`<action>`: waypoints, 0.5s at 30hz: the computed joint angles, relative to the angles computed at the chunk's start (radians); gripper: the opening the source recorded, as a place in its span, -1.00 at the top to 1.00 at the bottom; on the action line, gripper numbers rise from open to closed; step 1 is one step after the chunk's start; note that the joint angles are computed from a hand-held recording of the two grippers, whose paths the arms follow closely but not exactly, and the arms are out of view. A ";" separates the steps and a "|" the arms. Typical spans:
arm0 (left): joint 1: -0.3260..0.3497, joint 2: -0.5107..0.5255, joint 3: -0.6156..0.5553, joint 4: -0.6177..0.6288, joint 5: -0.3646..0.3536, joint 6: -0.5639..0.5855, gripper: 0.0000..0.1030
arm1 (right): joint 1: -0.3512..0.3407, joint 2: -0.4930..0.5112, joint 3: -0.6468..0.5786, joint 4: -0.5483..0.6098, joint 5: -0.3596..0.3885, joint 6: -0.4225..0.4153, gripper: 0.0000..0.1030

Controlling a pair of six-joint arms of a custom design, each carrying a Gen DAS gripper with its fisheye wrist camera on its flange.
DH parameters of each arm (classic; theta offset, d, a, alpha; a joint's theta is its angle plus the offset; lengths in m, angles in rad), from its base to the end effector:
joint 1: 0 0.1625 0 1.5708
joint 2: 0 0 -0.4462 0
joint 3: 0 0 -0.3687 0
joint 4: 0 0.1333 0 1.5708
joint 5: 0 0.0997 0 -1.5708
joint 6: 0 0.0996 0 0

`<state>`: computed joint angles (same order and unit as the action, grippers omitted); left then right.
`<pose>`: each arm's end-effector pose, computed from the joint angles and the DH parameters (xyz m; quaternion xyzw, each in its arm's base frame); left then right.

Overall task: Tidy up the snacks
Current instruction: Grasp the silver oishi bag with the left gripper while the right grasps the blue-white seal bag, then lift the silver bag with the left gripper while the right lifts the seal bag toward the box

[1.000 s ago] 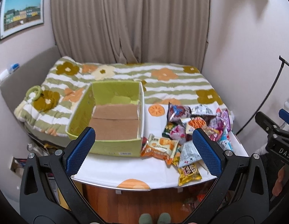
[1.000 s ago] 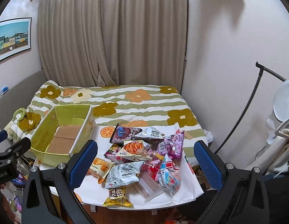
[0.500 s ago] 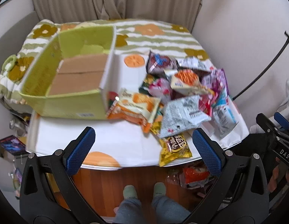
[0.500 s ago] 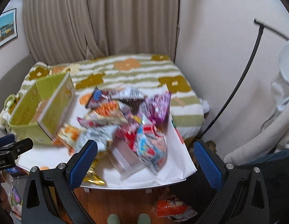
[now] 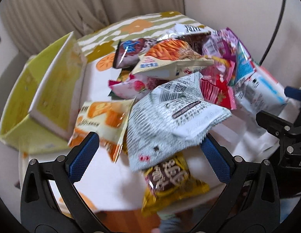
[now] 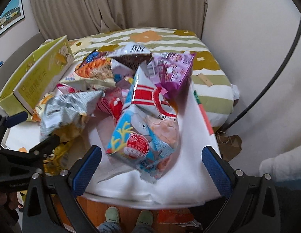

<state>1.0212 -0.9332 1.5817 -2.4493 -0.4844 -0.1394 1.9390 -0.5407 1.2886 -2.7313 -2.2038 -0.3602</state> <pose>-0.1596 -0.6845 0.2759 0.1151 0.8447 -0.2659 0.4501 0.3488 -0.6976 0.1078 0.2718 -0.8919 0.1959 0.3039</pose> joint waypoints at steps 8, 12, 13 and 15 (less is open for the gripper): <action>0.025 0.081 -0.069 -0.067 -0.006 0.196 -0.81 | -0.031 0.037 -0.041 -0.013 0.032 -0.044 -0.96; 0.032 0.088 -0.085 -0.039 -0.007 0.198 -0.72 | -0.037 0.051 -0.062 -0.001 0.043 -0.049 -0.82; 0.033 0.088 -0.089 -0.036 -0.010 0.200 -0.71 | -0.039 0.053 -0.066 0.003 0.046 -0.051 -0.79; 0.034 0.085 -0.091 -0.031 -0.020 0.194 -0.52 | -0.038 0.058 -0.074 0.013 0.048 -0.050 -0.70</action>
<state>1.0553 -0.8482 1.4907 -2.4798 -0.5048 0.0546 1.9010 -0.4830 1.2142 -2.7182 -2.1560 -0.4103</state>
